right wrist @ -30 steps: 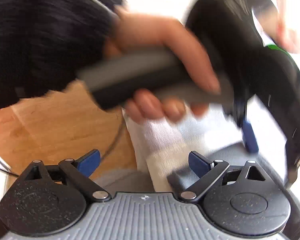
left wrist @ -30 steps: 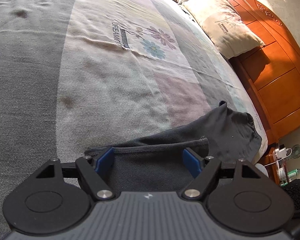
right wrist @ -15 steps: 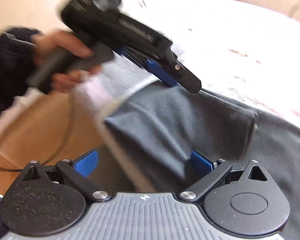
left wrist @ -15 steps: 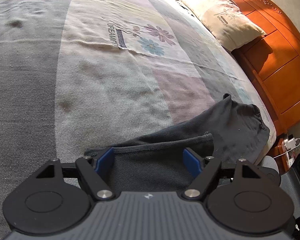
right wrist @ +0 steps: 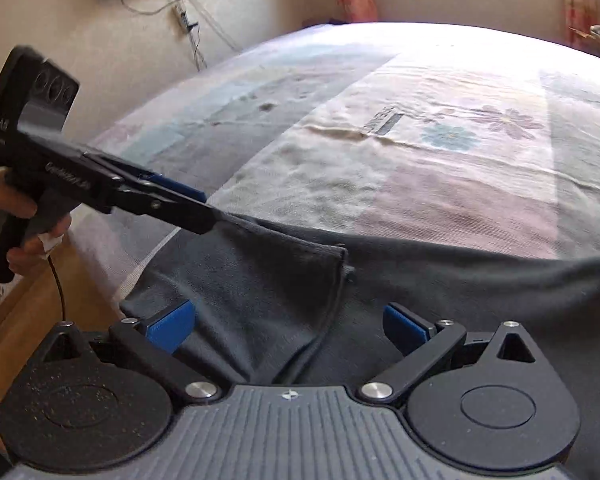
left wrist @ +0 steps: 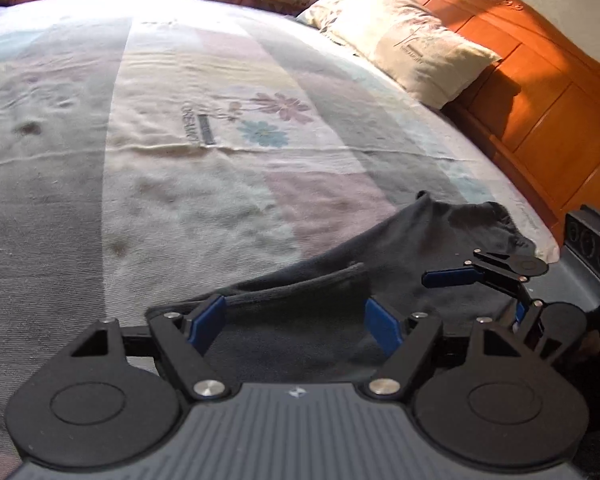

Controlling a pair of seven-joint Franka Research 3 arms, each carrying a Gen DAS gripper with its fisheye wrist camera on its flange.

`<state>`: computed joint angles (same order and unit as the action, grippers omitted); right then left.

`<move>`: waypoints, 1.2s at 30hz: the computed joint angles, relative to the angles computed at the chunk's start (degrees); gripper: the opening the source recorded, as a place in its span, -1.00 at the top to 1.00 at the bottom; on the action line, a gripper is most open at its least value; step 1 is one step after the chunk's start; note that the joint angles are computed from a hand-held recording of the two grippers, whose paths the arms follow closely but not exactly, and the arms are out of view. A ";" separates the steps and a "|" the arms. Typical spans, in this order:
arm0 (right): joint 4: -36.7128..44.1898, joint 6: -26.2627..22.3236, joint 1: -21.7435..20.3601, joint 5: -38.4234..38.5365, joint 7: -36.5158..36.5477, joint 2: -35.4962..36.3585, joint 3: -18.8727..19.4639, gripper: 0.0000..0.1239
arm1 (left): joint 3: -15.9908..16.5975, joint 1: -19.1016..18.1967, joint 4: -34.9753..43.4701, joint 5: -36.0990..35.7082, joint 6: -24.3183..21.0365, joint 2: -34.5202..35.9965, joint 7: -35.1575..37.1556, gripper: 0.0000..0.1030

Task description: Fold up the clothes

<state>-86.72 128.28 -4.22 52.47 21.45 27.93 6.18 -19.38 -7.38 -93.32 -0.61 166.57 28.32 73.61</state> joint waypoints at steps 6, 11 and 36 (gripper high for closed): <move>-4.90 8.30 -2.30 1.97 1.64 -2.04 -2.29 -0.66 | 3.88 -6.84 -6.08 3.99 1.88 -1.35 -9.13 -0.49; -5.37 14.86 -2.24 -2.02 4.35 -0.19 -3.62 -0.66 | 5.09 -8.03 -5.70 7.12 1.62 -2.64 -14.32 -0.51; -12.81 29.71 -4.56 9.54 -12.04 -2.25 2.51 -0.66 | 4.82 -12.87 15.80 8.66 -11.20 9.63 -10.32 -0.59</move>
<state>-99.53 157.99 -8.78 62.00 9.41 25.68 8.69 -14.56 -20.25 -77.53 8.05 155.37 37.95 63.29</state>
